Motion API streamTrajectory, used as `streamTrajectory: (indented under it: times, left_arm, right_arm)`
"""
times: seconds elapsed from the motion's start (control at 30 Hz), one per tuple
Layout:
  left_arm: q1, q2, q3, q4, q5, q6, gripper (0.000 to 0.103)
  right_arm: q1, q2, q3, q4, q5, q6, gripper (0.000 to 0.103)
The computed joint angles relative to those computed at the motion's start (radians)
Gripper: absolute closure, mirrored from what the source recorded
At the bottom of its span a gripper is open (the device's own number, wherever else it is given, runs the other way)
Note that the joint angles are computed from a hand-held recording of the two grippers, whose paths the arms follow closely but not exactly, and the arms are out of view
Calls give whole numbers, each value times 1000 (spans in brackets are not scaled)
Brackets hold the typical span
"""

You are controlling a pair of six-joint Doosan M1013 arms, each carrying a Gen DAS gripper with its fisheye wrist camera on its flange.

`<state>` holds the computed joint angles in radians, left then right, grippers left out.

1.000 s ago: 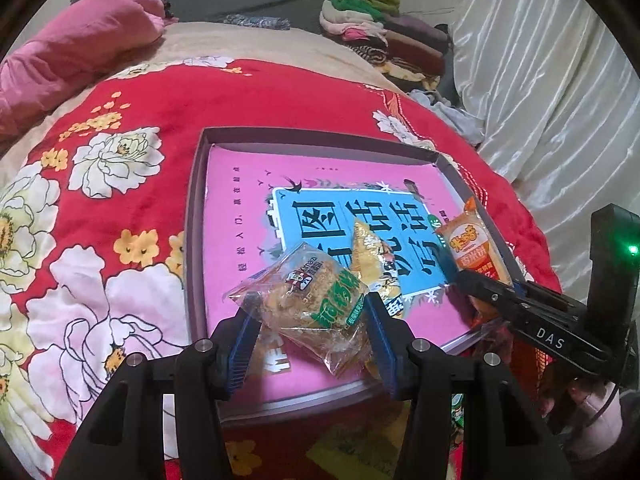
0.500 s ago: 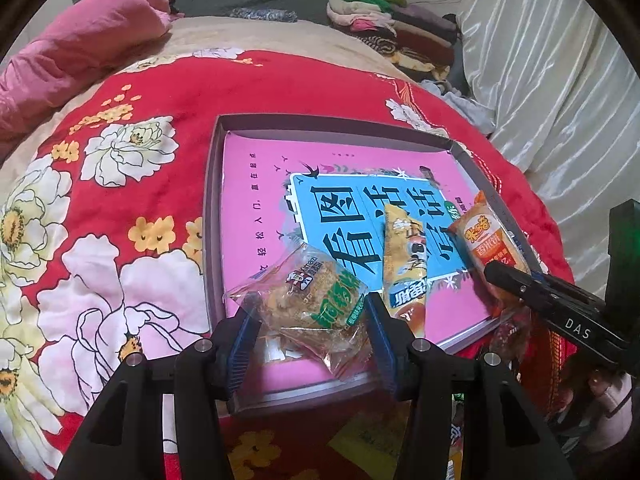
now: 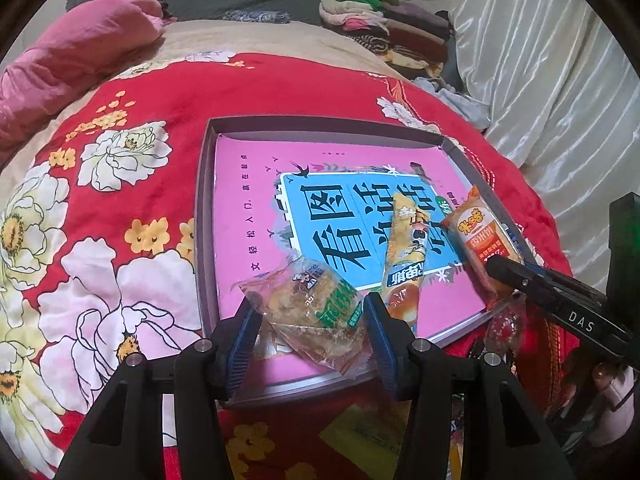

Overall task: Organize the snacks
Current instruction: 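Lower the cookie bag into the tray with the left tool while the right tool releases the bread stick there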

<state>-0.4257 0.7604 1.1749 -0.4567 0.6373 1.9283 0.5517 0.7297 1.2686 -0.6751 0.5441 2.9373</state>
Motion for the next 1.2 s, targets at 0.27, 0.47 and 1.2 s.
streamTrajectory:
  times: [0.27,0.47,1.2]
  left_arm:
    - [2,-1,1,1,5,-8,45]
    - [4,-6,7,-7,0,-6,42]
    - [9,-43,54,-9,-56,-18,30]
  right_arm:
    - [3,-6,10,-21,-10,27,74]
    - [6,-11,17,-49,-12,53,73]
    - [13,-41,62,-215,-22,228,56]
